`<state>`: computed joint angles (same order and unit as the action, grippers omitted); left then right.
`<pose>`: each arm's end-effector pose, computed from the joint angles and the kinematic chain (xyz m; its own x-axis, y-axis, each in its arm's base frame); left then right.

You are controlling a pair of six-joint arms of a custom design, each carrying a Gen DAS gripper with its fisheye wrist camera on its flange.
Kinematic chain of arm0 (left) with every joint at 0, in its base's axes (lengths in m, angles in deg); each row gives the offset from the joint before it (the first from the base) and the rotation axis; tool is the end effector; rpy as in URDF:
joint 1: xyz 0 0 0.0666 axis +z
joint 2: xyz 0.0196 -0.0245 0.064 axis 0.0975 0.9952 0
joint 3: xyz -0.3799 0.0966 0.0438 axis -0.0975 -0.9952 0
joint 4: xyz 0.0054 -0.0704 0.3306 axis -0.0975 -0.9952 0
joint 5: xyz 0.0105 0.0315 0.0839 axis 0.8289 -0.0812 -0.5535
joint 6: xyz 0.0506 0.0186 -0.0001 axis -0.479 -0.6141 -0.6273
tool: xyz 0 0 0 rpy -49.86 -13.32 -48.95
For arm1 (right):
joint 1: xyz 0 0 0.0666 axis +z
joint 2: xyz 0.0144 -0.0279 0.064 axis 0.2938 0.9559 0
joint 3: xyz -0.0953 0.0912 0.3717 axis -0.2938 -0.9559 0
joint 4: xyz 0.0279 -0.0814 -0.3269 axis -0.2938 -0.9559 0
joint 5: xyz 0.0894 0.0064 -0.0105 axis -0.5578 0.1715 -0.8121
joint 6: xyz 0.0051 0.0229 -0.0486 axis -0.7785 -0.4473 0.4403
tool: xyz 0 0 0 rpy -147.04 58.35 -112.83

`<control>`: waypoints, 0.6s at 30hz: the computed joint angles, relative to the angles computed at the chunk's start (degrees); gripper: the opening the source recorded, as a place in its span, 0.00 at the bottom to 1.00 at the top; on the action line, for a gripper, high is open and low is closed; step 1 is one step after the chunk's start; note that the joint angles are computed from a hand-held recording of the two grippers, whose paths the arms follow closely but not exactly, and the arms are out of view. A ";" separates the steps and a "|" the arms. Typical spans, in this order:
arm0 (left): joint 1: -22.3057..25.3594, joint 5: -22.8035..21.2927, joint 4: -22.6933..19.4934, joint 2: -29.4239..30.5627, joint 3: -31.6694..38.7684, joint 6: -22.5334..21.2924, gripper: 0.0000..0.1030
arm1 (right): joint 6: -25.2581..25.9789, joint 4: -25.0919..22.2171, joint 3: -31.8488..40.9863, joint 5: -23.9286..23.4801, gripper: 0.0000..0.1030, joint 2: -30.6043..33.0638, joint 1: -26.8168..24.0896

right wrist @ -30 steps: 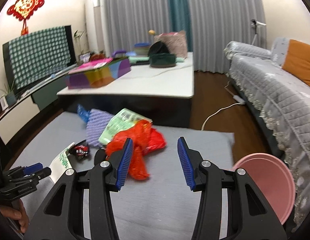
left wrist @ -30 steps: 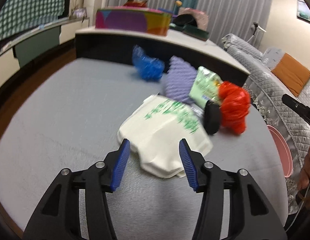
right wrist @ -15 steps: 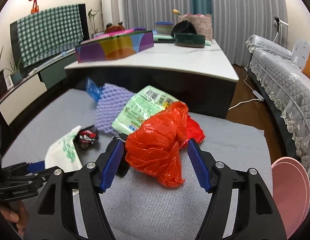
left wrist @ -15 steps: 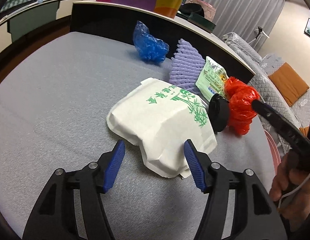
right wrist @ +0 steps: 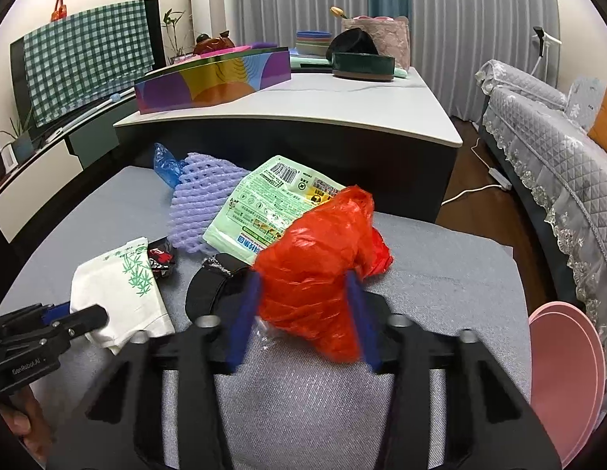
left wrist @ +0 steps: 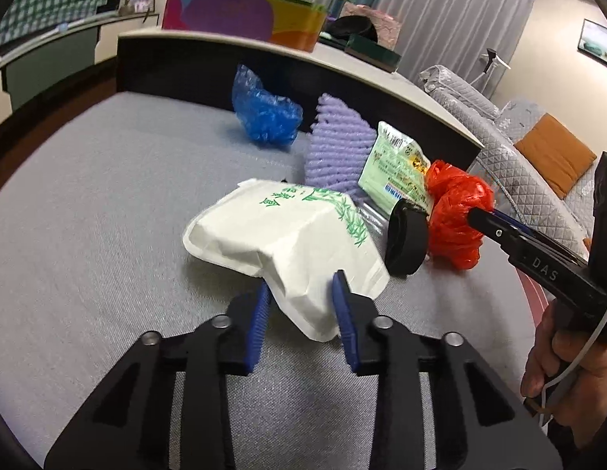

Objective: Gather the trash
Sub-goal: 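Grasp the white printed bag with the left tool while the right tool grasps the red bag, then carry the white bag and red bag to the pink basin and release both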

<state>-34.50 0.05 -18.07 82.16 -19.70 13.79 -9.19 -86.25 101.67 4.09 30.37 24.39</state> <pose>0.3040 -0.2261 0.3502 -0.4163 -0.6067 -0.6772 -0.6033 0.7415 -0.2935 0.4921 0.0842 0.3746 -0.3592 -0.5036 -0.7857 -0.8301 0.5571 0.0224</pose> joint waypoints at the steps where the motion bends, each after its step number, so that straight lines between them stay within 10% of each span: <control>1: 0.00 -0.28 -0.01 0.02 0.26 -0.64 0.20 | 0.18 -0.24 0.09 -0.24 0.32 -0.01 -0.17; 5: -0.37 -2.15 -1.31 0.78 2.18 -3.28 0.15 | 0.35 0.00 0.07 -0.84 0.13 -0.46 -0.93; 18: -3.09 -7.66 -7.03 4.13 9.57 -7.72 0.11 | 1.40 -0.01 -0.27 -5.84 0.11 -3.46 -6.02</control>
<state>-37.59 -7.61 -25.10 86.29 -10.13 6.07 -7.78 -86.26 101.40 -1.75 26.91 18.38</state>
